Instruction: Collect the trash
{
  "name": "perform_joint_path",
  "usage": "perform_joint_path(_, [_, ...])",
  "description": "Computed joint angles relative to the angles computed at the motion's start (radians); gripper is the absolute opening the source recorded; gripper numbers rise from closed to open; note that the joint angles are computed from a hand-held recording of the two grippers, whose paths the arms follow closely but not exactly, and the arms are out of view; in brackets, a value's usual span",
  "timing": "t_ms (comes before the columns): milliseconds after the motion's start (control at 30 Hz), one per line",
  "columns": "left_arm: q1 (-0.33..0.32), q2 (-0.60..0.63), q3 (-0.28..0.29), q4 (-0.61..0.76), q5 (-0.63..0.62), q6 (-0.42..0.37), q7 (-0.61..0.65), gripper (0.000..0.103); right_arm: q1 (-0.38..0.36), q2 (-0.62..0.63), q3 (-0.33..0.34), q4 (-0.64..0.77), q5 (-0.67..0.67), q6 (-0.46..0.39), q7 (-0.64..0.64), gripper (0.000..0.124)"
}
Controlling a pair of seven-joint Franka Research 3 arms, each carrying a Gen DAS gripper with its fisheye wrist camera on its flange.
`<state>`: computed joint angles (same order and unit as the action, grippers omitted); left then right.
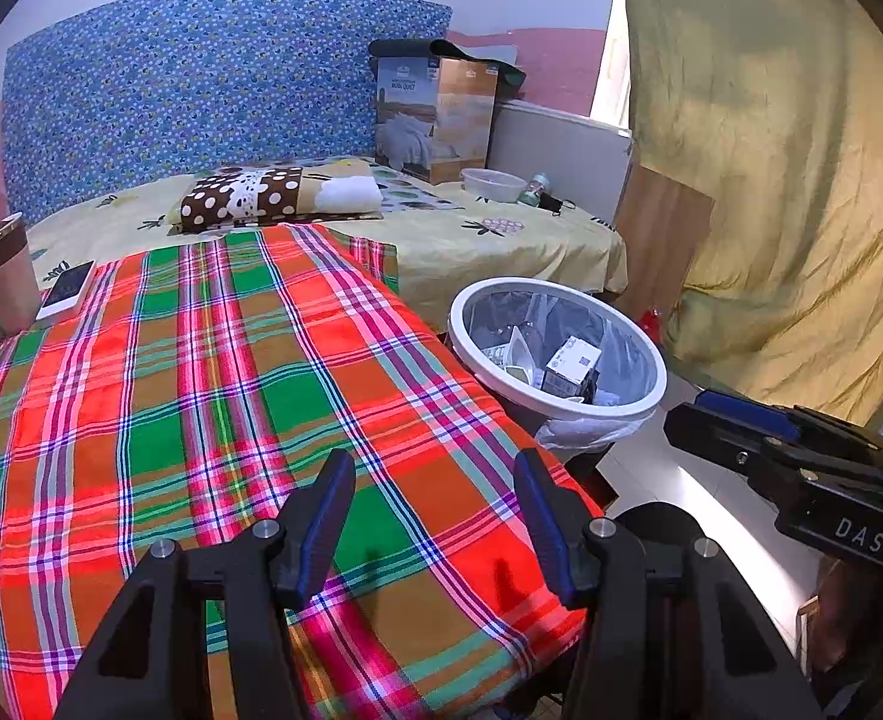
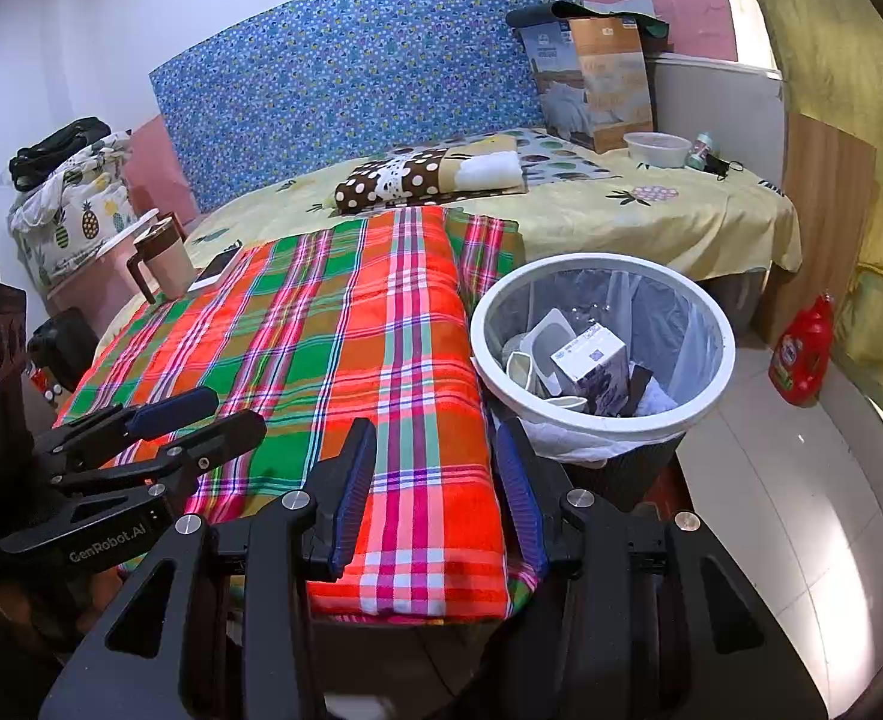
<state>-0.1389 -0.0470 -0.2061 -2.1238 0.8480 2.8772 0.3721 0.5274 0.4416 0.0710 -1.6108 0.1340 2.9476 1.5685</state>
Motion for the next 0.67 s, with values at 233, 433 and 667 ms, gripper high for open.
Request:
perform_joint_path(233, [-0.002,0.004,0.001,-0.001,-0.016,-0.007,0.007,0.055,-0.008,0.003,0.005,0.002,0.009,-0.003,-0.007,0.044])
perform_joint_path(433, [0.000,0.006,0.005,-0.003,-0.017,0.015,-0.001,0.055,-0.010,0.004,0.008,0.002,0.016,-0.002,-0.015,0.044])
perform_joint_path(667, [-0.002,0.012,0.004,0.003,-0.014,0.005,-0.002,0.055,-0.009,0.006,0.006,0.004,0.016,-0.003,-0.014,0.044])
